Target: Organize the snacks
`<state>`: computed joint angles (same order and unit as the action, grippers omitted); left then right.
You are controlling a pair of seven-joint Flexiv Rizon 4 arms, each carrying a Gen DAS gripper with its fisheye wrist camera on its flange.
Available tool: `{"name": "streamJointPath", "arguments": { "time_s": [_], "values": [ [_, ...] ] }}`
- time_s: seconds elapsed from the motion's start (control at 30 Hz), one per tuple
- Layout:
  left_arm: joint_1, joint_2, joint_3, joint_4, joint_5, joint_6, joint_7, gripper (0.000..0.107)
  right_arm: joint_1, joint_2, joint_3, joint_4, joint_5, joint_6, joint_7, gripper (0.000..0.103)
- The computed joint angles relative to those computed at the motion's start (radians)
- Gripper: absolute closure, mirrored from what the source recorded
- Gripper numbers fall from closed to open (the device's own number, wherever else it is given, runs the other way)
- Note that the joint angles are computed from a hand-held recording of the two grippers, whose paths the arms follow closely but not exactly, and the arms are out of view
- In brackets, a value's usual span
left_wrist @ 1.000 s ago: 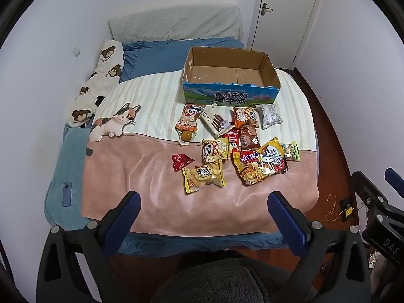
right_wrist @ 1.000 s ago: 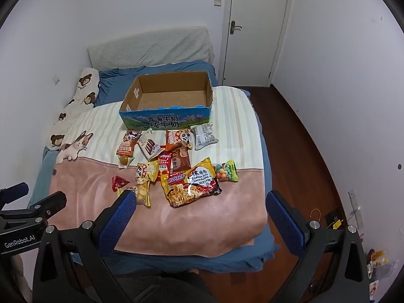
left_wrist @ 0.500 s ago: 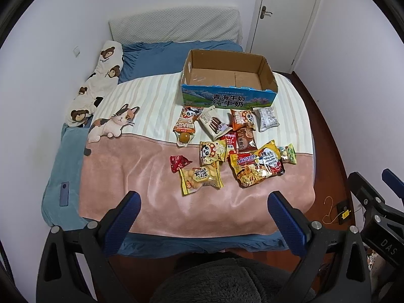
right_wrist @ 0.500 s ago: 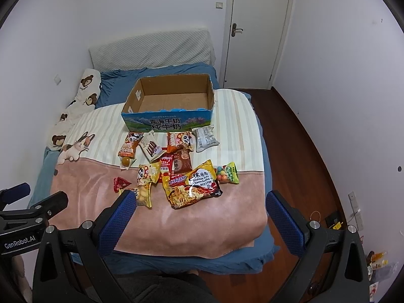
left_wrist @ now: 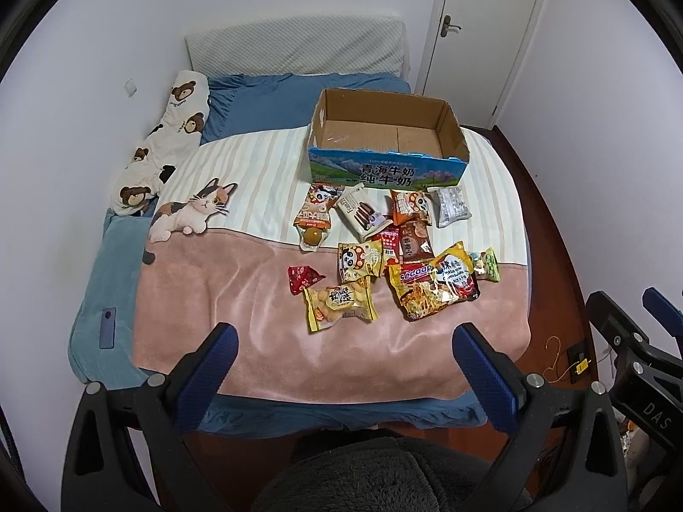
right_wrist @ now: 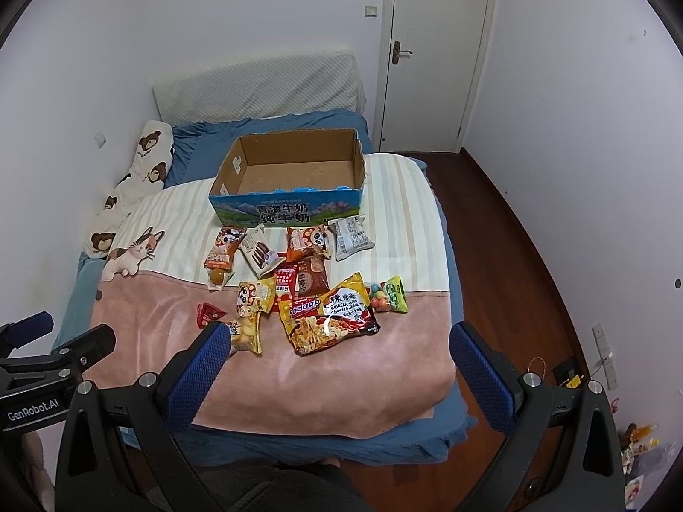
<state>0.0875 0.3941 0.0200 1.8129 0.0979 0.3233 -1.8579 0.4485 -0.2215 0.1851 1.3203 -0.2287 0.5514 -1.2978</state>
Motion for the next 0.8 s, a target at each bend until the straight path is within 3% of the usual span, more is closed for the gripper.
{"name": "streamJointPath", "arguments": {
  "time_s": [0.8],
  "values": [
    [0.001, -0.005, 0.002, -0.011, -0.005, 0.003, 0.001, 0.004, 0.001, -0.003, -0.001, -0.007, 0.003, 0.001, 0.003, 0.0]
  ]
}}
